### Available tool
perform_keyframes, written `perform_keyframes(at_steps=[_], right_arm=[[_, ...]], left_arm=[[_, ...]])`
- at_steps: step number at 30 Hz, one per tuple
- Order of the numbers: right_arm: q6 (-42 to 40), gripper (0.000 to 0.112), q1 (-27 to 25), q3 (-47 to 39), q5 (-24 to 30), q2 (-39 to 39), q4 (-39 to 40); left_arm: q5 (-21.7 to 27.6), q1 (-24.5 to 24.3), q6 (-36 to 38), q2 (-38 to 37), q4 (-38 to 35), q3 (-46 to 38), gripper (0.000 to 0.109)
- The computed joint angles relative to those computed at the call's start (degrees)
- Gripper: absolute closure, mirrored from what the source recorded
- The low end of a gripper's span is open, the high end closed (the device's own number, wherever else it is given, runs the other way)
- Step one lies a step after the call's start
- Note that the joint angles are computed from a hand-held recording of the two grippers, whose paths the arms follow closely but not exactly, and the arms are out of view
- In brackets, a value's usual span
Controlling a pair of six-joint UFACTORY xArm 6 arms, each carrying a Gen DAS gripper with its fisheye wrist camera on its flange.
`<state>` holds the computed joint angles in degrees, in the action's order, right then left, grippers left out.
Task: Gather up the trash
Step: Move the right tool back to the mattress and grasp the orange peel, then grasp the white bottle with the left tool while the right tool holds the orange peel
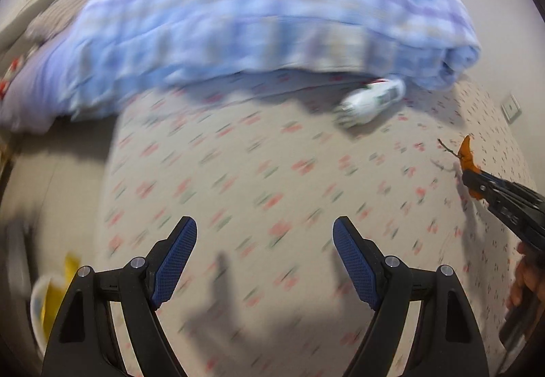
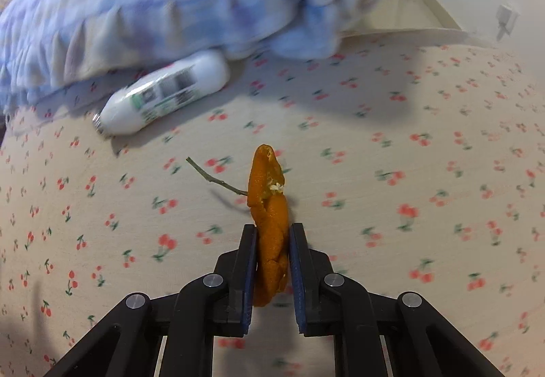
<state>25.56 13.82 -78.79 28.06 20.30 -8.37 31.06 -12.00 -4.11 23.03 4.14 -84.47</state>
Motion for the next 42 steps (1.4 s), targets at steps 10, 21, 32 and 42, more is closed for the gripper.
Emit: perform_keyframes(at_steps=[10, 21, 32, 42], right_arm=[[-5.4, 0.096, -6.1, 4.6, -3.1, -3.0, 6.6], [-7.1, 0.096, -8.0, 7.5, -3.1, -4.3, 8.2], [-10.5, 0.096, -7.3, 11.0, -3.4, -9.5, 10.9], [-15.7, 0.096, -3.7, 16.1, -3.0, -17.6, 15.4]], left_arm=[[3.2, -5.7, 5.7, 21.0, 0.0, -29.2, 0.025], [14.3, -7.1, 8.0, 37.9, -1.4, -55.9, 0.056], [2.5, -6.3, -0.8, 16.6, 1.2, -21.6, 0.063], [-3.0, -5.0, -8.5, -3.6, 3.3, 5.0, 0.064]])
